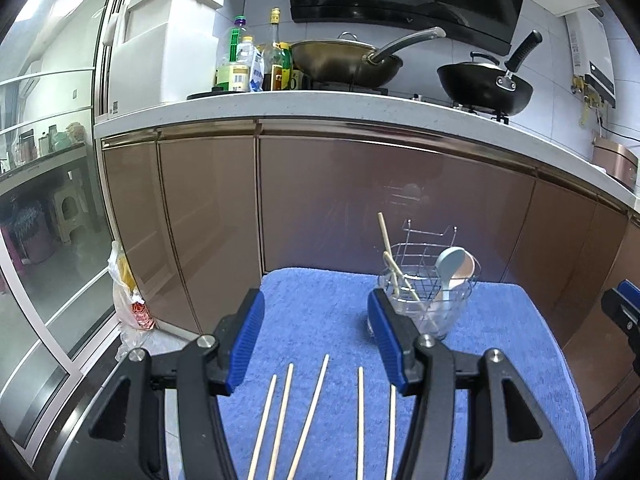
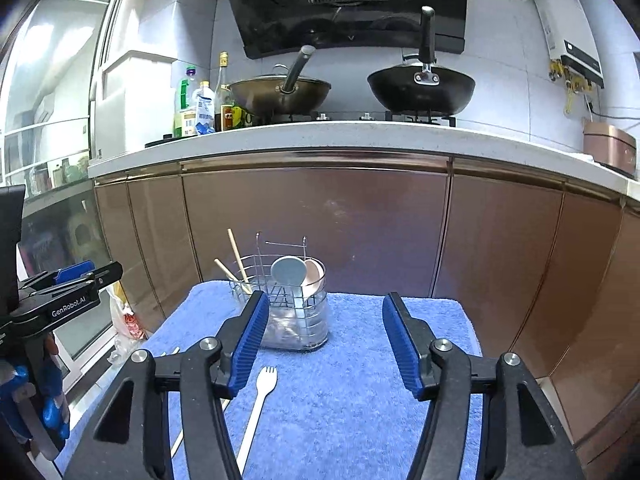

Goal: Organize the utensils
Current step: 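Withdraw both open tools from the holder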

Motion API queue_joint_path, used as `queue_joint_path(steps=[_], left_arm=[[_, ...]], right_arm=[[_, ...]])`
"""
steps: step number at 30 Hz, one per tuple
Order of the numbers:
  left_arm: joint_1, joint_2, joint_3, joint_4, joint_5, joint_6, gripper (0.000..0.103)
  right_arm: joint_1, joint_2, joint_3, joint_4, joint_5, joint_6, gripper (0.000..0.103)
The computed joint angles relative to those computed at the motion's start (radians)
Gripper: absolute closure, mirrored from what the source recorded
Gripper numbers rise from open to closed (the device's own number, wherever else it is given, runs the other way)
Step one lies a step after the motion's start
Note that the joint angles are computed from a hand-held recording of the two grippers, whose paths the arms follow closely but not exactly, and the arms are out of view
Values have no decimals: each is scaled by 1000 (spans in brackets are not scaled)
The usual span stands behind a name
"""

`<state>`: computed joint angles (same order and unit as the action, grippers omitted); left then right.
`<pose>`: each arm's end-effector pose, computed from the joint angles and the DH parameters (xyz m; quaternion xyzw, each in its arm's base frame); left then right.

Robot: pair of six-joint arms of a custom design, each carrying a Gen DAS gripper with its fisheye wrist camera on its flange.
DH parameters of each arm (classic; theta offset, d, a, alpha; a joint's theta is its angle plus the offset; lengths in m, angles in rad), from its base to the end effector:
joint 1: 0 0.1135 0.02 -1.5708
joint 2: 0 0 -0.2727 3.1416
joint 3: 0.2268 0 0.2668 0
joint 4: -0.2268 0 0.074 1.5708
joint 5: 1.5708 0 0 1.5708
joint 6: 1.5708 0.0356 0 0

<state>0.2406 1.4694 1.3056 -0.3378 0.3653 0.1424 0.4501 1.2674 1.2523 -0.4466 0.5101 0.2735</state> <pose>0.3456 0.0717 0.3500 0.0509 0.8497 -0.0581 0.5216 0.2718 0.1120 0.3830 0.0598 0.8311 -0.0203 0.5525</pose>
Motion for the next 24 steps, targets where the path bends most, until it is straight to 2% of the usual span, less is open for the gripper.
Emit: queue_joint_path(steps=[5, 18, 24], left_arm=[[24, -4, -7, -11, 12, 26, 51], [76, 71, 51, -95, 60, 70, 51], [94, 69, 39, -89, 66, 62, 51]], right_arm=[[16, -8, 2, -10, -6, 4, 45], [-9, 42, 12, -19, -108, 13, 46], [-17, 56, -11, 5, -139, 27, 46]])
